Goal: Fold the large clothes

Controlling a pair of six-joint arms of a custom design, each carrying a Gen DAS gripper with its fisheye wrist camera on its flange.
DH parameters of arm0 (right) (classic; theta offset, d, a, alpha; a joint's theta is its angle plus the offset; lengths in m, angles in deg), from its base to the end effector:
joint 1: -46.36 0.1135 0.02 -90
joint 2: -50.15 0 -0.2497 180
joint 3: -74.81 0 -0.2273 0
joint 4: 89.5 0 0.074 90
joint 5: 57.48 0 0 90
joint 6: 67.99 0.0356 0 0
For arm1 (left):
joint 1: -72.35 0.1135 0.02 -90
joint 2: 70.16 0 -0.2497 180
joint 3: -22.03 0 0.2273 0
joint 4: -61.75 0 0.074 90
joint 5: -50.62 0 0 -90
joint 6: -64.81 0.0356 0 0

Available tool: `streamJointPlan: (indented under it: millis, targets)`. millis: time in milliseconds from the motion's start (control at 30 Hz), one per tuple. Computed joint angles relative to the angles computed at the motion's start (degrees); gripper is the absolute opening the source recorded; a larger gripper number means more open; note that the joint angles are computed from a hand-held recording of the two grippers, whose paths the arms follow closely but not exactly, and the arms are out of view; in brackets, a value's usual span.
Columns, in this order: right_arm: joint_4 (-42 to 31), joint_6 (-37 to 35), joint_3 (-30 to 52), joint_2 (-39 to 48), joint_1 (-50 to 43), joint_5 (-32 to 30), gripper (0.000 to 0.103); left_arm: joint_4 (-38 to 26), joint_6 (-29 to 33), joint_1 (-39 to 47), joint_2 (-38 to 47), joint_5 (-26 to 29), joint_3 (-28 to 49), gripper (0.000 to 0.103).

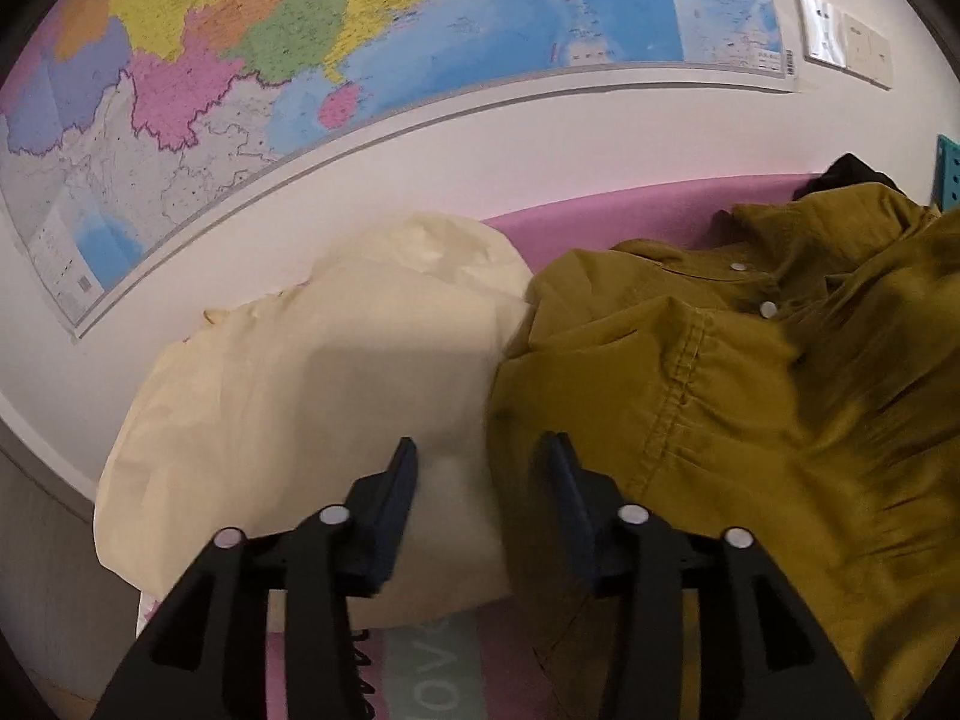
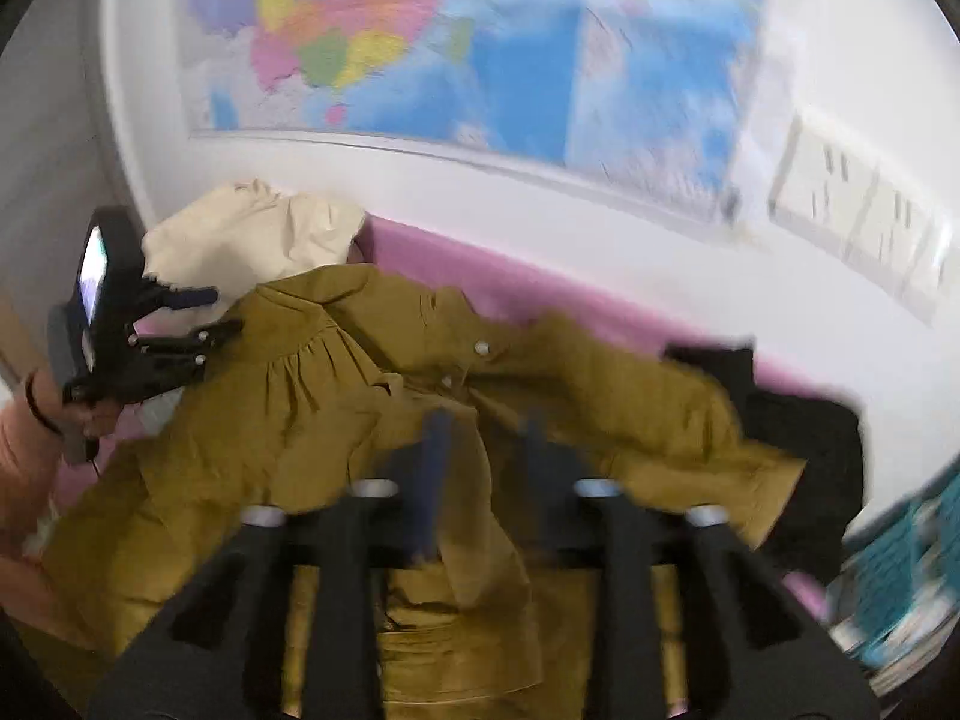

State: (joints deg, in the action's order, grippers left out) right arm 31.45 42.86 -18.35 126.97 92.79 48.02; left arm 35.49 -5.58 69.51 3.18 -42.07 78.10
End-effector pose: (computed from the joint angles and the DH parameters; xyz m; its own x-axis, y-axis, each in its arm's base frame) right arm 0.1847 0.1803 0.3144 -0.6918 -0.2297 -0.6845 -0.3544 0.9340 0.0448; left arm 0.2447 -0.0105 0.2098 -0.6428 0.3675 -0.6721 0.2455 0.9299 0.2738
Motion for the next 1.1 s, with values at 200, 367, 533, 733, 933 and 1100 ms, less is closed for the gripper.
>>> streamJointPlan:
  millis: [200,367,533,733,933,1100]
  targets:
    - [10.8,15.6,-28.5,-21.0,-0.2,-6.0,0.064,-4.4,2.1,3.8,-3.5,8.5,-0.5,0.062]
    - [16.0,26.0,-41.2,-24.9,3.1,-6.7,0.06,-6.1,1.6,3.0,-4.7,12.5,-1.1,0.065]
    - [16.3,22.1,-38.1,-26.5,3.6,-5.9,0.004,-5.0,-0.8,0.4,-4.5,11.2,-2.6,0.065]
    - [-0.1,9.6,-19.7,-29.5,-3.6,1.4,0.004,-1.6,-1.9,-1.4,-4.5,4.8,-4.3,0.062]
    - [-2.1,0.5,-20.7,-21.7,-24.9,-13.4,0.011,-2.1,-2.5,-0.7,-2.6,3.5,-3.0,0.074]
    - [3.6,1.3,-31.3,-24.1,-28.2,-19.0,0.027,-6.5,-1.4,0.8,-1.5,7.6,-0.3,0.084]
